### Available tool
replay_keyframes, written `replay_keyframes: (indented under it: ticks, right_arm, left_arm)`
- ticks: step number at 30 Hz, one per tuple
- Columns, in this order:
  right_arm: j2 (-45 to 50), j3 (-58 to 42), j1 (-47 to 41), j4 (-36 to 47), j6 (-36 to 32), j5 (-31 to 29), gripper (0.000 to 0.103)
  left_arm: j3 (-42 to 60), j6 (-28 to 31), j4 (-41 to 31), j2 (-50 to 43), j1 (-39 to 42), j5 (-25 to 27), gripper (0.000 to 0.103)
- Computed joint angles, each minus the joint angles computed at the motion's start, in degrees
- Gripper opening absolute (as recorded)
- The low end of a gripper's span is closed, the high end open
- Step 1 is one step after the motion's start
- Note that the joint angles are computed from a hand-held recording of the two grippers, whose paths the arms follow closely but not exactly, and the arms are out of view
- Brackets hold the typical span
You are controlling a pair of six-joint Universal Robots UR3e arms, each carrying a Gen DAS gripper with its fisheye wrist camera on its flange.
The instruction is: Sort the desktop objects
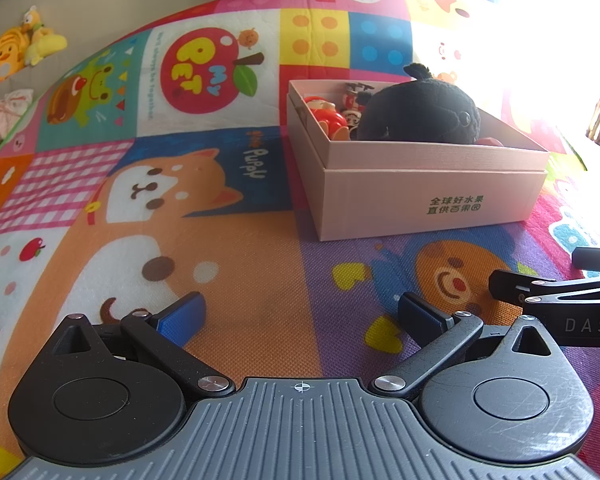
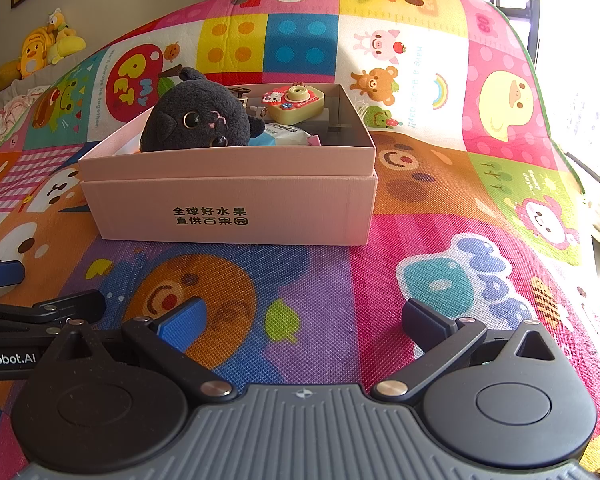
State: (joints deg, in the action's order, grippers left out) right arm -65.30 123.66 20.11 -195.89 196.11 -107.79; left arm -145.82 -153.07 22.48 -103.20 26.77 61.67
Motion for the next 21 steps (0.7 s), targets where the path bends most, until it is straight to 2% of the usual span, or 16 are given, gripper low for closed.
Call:
replay_keyframes:
  ticks: [21]
  right_arm:
    - [0.00, -0.02, 0.01, 0.02, 0.00, -0.02, 0.103]
  left_arm:
    - [0.07, -0.10, 0.29, -0.33, -0.09, 0.04, 0.103]
